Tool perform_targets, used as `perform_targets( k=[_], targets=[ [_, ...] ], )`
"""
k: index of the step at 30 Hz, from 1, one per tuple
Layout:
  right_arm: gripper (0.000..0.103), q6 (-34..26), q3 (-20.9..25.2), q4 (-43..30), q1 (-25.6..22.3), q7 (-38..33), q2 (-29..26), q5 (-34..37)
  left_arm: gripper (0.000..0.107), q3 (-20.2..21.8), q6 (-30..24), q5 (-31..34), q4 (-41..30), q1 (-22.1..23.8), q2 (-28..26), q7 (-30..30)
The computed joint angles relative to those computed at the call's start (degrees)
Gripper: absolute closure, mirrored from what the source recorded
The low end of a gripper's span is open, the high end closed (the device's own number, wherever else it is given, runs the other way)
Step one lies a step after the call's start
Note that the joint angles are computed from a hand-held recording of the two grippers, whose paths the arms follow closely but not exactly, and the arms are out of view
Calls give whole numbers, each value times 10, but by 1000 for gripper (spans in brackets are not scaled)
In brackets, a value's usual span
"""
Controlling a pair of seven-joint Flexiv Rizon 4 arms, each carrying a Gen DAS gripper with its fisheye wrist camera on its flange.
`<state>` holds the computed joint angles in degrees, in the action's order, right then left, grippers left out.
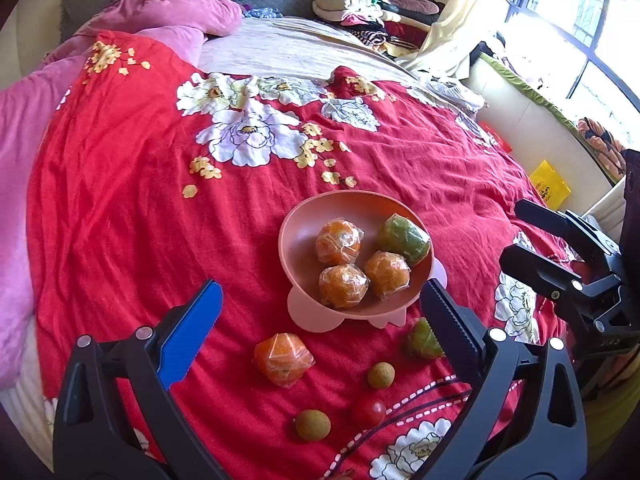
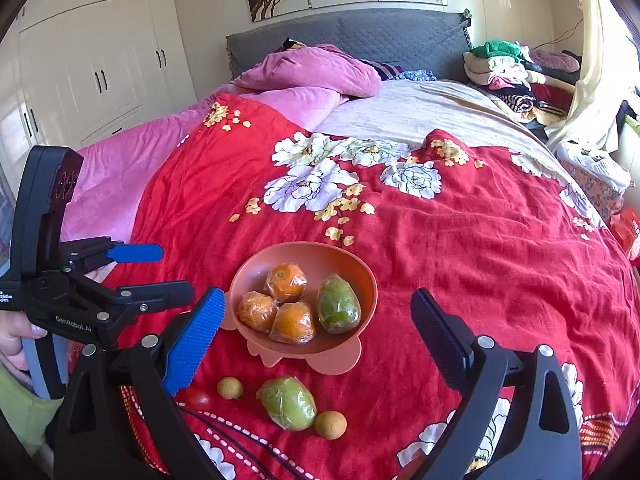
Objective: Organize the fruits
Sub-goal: 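Withdraw both grippers back from the bowl, then move both grippers toward the loose fruit on the bedspread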
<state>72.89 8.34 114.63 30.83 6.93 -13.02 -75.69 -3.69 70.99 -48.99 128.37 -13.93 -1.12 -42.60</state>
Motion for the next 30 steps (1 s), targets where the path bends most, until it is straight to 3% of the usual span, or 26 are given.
perform_targets(
  k=[30],
  targets=[
    [9,-24,24,30,17,-18,22,26,14,32,-7,16,55,-6,61,-16]
  ],
)
